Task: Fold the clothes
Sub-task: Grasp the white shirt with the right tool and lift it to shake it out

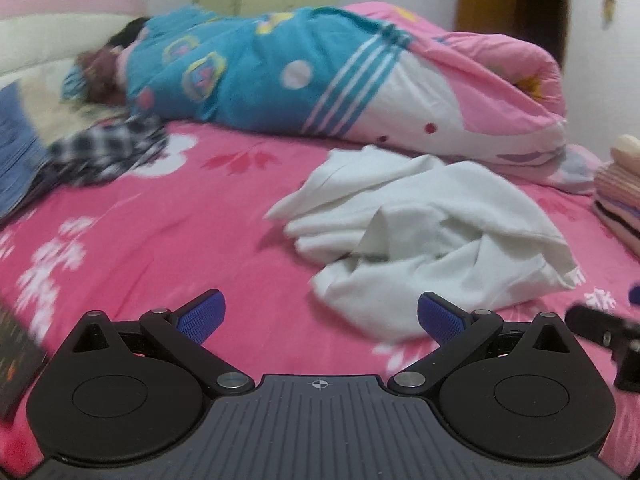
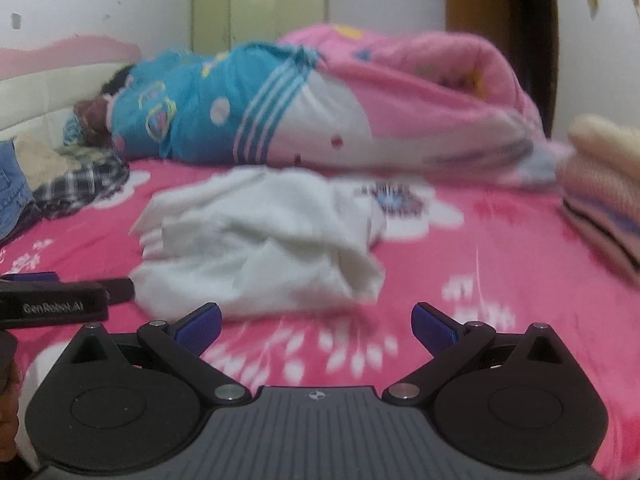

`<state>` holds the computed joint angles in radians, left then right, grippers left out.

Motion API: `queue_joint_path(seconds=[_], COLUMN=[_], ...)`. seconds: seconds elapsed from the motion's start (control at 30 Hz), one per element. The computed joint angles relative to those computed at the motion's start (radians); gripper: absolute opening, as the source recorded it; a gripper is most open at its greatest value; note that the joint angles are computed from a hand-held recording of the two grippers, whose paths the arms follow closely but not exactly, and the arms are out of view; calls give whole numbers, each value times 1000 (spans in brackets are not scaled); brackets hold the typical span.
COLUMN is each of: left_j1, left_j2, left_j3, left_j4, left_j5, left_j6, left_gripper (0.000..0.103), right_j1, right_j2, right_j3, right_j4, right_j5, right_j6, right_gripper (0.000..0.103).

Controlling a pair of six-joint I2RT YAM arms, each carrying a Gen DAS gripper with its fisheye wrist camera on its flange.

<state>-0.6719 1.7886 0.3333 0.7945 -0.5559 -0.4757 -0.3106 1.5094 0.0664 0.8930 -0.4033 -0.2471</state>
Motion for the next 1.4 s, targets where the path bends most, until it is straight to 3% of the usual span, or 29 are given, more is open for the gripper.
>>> queue_joint_path(seconds=[0.13,0.27,0.4,0.5,0.6,0.67,0.83,0.87,0.97,1.07,1.23,1.4], left_j1=[83,143,195,237,247,251,252,254,262,265,273,274], left_j2=[109,204,256,264,272,278,273,273,274,277,277,275], left_j3=[87,154,162,158,164,169,163,162,157,152,134,106], left_j4=[80,111,162,180,178,175,172,173,183,194,219,251], left_j5=[116,218,302,385,411,422,424,426,435,438,452,458], left_j6=[160,235,198,160,152,150,151,149,142,140,134,134], left_gripper=[103,101,96,81,74,66,60,58,54,48,41,37], right_j1=[41,95,175,230,275,299,329,327,317,289,197,6], right_j2=[164,275,351,403,459,486,515,509,478,434,329,203], right_j3=[92,219,330,410,484,536,613,608,585,550,483,393], right_j4=[155,165,131,88,47,-10,-135,-136,-128,-107,-85,-89], right_j5=[5,-13,10,27,53,76,132,132,134,120,60,-77], right_j6=[-13,-30,-81,-127,-161,-180,-208,-206,-186,-162,-60,114], right_gripper=[103,103,103,102,99,89,60,47,24,8,5,4])
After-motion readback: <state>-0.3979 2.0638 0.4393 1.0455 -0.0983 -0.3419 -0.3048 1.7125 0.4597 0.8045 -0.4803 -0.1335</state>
